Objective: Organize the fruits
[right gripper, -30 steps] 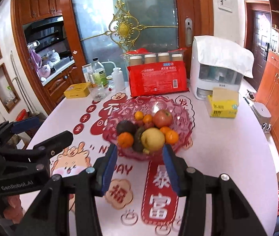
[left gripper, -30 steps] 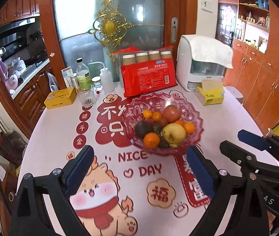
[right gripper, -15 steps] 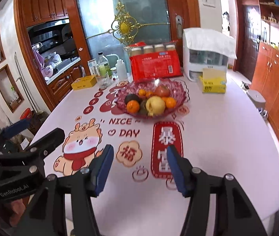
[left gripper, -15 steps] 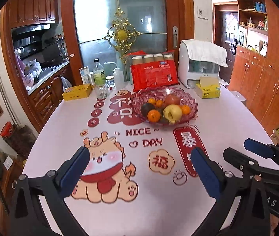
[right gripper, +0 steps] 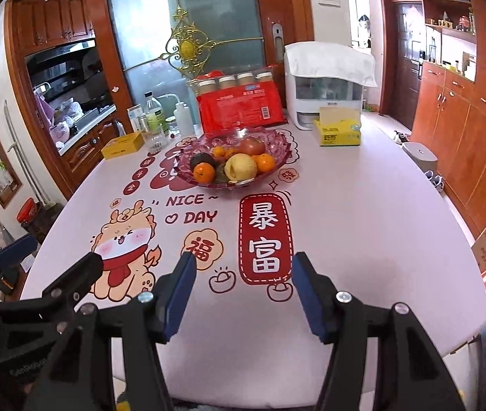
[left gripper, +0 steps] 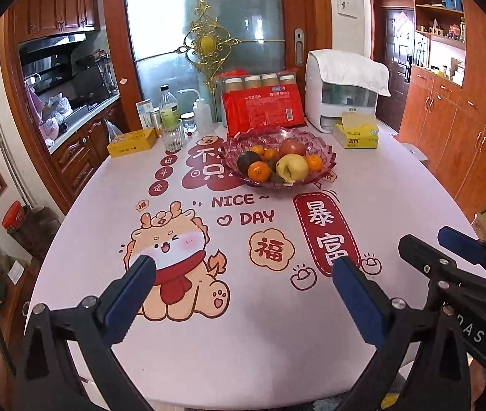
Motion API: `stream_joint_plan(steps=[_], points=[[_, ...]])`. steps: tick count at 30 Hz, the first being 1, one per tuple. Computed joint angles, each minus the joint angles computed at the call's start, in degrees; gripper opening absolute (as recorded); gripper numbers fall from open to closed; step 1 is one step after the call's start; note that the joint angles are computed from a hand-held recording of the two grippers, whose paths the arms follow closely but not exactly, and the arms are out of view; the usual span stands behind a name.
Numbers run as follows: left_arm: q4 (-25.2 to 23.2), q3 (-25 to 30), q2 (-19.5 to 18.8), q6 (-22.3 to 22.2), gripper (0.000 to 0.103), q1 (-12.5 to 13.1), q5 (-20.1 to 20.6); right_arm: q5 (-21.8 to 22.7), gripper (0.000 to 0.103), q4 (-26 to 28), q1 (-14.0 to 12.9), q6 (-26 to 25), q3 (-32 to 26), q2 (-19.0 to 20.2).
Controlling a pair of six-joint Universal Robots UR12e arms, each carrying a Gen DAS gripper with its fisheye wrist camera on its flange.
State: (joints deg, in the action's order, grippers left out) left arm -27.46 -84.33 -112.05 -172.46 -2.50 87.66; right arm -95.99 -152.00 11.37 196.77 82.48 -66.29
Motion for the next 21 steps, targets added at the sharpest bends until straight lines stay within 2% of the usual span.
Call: stream_joint_plan(steps=[4,11,21], points=[[-1.9,0.2,0.0,-1.0,0.102,0.1,-0.1,-0.8,0.059,0.0,0.2,0.1,0.2,0.0],[-5.2,0.9,-0.4,-2.2,0.102,0.4,-0.2,1.1,0.059,2.4,0.0,0.7,-0.5,0.6],[-5.6,0.9,-0.5,-2.4,0.102,0.6,-0.4,1.2,0.059,3.1,0.2,0.7,-1.1,1.0]])
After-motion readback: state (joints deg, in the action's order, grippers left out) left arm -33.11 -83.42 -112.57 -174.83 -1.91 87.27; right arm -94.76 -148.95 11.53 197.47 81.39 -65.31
